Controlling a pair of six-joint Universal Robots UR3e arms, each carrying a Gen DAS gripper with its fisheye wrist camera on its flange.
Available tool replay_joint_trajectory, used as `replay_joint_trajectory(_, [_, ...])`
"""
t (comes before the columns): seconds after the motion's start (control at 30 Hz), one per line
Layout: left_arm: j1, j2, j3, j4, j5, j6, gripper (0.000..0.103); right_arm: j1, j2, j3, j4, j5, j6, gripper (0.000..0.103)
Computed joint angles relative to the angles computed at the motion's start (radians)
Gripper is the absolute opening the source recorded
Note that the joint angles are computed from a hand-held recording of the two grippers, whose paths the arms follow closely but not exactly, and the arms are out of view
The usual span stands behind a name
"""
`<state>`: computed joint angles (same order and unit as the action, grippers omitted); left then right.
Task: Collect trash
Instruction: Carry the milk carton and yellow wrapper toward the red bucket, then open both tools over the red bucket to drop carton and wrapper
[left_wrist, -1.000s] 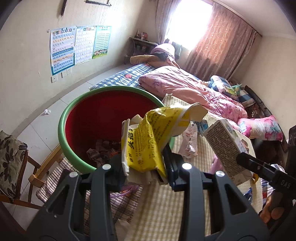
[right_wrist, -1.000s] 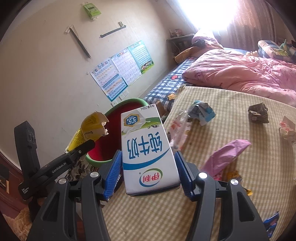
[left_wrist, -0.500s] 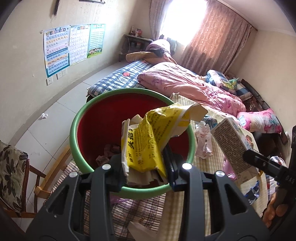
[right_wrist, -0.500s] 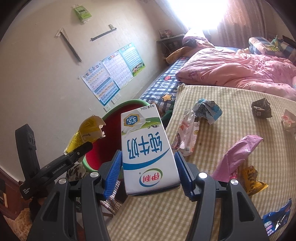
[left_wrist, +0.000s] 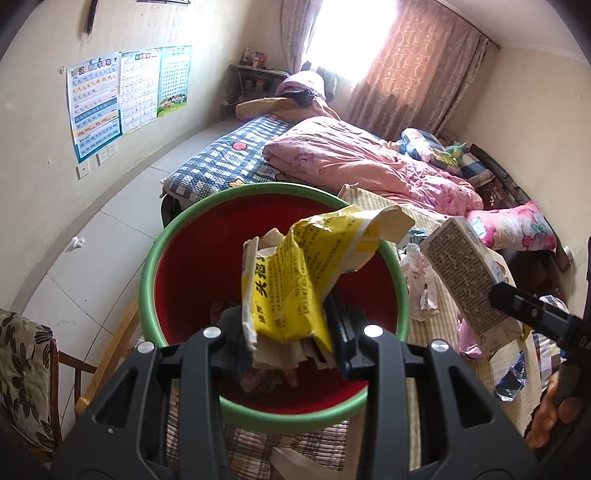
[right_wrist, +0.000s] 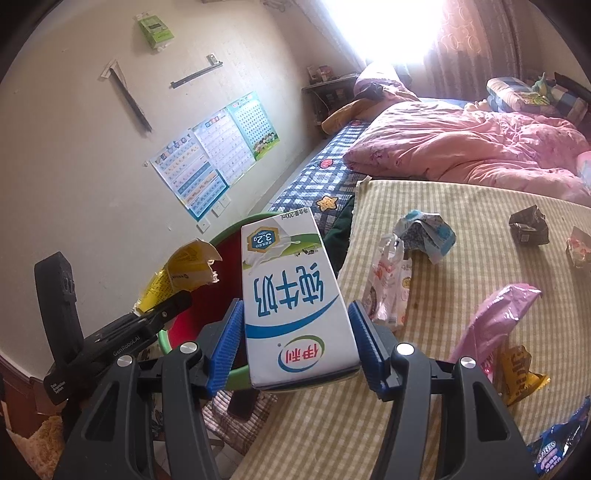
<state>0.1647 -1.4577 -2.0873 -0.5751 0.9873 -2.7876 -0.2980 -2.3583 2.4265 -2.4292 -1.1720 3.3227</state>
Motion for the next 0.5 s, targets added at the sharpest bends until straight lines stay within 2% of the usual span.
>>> replay_joint_trajectory(0.27, [-0.006,-0.052,0.029,0.006,0.012,0.016,0.035,0.060,0.147,-0.037,-0.123,-0.040,0.038,0.056])
replay_joint_trajectory(0.5, [-0.019,-0.086,0.055,0.006,0.023,0.023,0.035,0.085,0.205,-0.053,-0.172,-0.054,0.055,0.056])
